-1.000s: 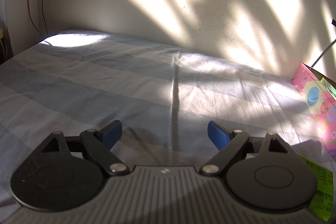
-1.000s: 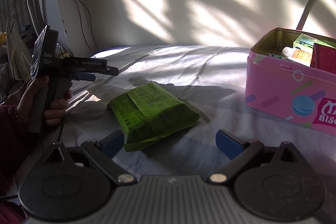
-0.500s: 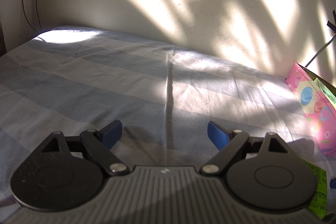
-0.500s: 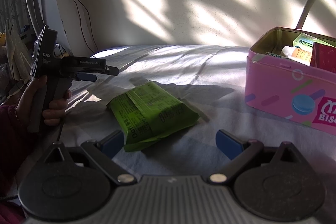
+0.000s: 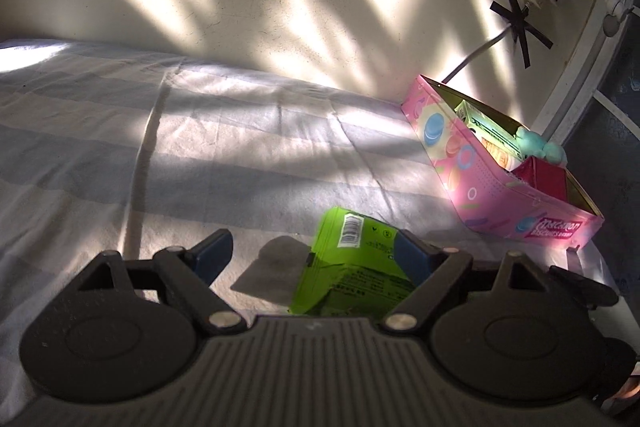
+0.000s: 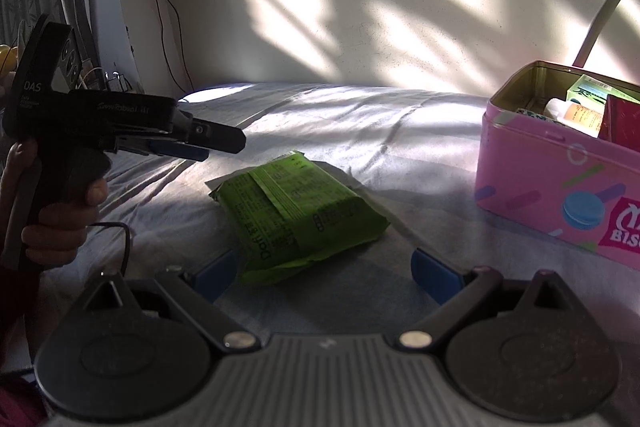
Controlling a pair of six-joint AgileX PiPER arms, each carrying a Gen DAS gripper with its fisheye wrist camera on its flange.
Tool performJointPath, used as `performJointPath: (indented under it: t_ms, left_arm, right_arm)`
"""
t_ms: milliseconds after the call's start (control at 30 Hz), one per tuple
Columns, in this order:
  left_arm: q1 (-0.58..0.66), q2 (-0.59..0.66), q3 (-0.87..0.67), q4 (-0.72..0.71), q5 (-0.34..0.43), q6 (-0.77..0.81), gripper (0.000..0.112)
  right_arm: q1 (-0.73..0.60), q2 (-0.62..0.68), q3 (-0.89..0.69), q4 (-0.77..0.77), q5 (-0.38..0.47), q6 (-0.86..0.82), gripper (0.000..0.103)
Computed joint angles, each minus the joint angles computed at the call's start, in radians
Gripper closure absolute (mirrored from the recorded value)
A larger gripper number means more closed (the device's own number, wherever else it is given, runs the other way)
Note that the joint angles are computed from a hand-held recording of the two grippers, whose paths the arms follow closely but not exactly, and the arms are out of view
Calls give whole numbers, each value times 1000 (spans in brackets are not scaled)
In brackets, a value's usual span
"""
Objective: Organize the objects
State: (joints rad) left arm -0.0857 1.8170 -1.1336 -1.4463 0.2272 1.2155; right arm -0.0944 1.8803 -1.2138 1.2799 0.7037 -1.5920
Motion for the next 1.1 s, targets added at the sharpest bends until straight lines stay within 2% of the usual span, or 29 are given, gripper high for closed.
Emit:
performJointPath:
  t_ms: [133,200,267,333,400,467,533,600,700,933,1100]
  left_arm:
    - [-11,5,5,-32,91,46,22]
    - [-28,24,-8,34,111,-19,22]
    - [-64,30,8,9,57,12,23]
    - [-98,21,28,-55,-7,94,28]
    - [-102,14,24,17,-7,17,35]
    - [-96,9,20,81,-4,-66,41]
    - [-81,-1,28,37,25,-41,46]
    - [-73,-13,38,-4,45,-12,48]
    - [-94,-31,53,-38,25,11,49]
    - [-120,-82,50,-75,-5,46,49]
    - [-152,-75,-26,71,-22,-73,49]
  right_arm:
    - [50,-10,-10,-100,-63,47,5]
    - [82,-9,-18,-150,-108,66,5]
    - [108,-4,-28,-179,-139,78,7]
    - [114,9,-48,-182,-125,90,15]
    - [125,12,-51,-170,-142,86,19]
    - [129,9,-45,-149,-160,79,28]
    - [121,0,-30,-109,-171,45,41]
    - [110,-9,-20,-83,-156,11,46]
    - [115,-41,34,11,-199,-105,47]
    - [102,-110,114,267,-215,-369,48]
    - [84,-138,128,405,-218,-487,48]
